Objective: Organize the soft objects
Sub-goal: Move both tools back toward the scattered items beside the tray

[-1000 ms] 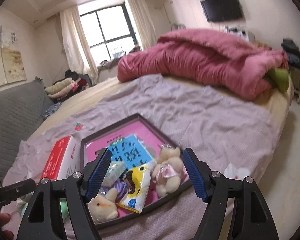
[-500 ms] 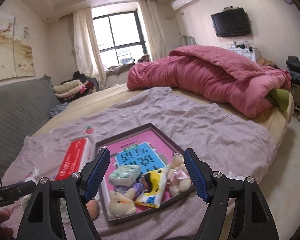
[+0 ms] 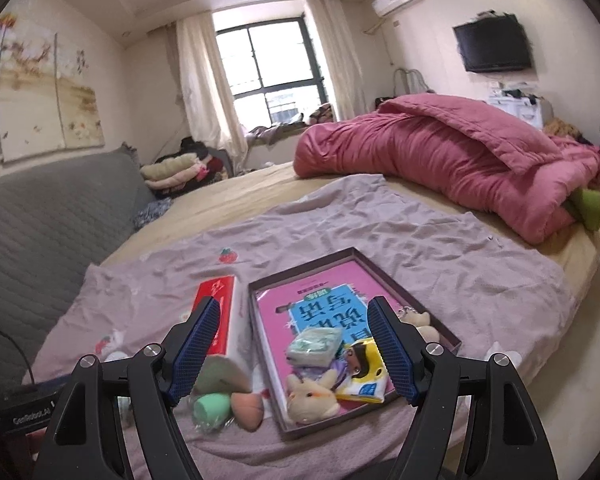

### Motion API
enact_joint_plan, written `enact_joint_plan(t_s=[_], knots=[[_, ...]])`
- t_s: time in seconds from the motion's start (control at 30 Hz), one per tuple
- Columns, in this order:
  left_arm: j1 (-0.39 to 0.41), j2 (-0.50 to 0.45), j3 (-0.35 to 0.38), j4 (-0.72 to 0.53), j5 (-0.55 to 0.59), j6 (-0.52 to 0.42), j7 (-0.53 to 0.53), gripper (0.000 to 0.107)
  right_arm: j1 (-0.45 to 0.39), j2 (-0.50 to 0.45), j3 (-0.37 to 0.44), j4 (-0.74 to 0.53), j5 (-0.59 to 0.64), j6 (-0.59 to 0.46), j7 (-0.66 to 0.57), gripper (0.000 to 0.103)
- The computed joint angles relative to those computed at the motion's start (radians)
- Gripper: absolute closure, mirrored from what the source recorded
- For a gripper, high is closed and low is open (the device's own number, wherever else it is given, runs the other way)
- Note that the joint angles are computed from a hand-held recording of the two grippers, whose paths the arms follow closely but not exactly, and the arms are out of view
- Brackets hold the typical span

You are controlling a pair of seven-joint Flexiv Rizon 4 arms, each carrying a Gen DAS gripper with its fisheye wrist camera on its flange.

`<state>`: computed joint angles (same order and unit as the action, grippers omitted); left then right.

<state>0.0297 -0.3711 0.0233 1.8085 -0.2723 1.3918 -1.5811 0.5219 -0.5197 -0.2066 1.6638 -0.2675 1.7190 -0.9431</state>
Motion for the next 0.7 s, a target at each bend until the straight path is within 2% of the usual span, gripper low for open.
enact_joint_plan(t_s=[0.17, 0.3, 0.6, 0.7], knots=[[0.024, 0.014, -0.017, 0.029, -0.028, 0.011, 0.02, 0.048, -0.016, 0.008, 0.056, -0.002, -0.029, -0.019, -0.034, 0.026], [0.042, 0.025, -0.027, 0.054, -0.053, 0.025, 0.042, 0.048, 0.015, 0.016, 0.035, 0.012, -0.047, -0.017, -0.044, 0.026], [0.069, 0.057, -0.009, 0.117, -0.079, 0.05, 0.055, 0.048, 0.013, 0.013, 0.064, 0.005, -0.072, -0.044, -0.062, 0.026], [0.085, 0.07, -0.007, 0.145, -0.091, 0.057, 0.063, 0.048, -0.025, 0.004, 0.12, -0.01, -0.08, -0.073, -0.076, 0.026]])
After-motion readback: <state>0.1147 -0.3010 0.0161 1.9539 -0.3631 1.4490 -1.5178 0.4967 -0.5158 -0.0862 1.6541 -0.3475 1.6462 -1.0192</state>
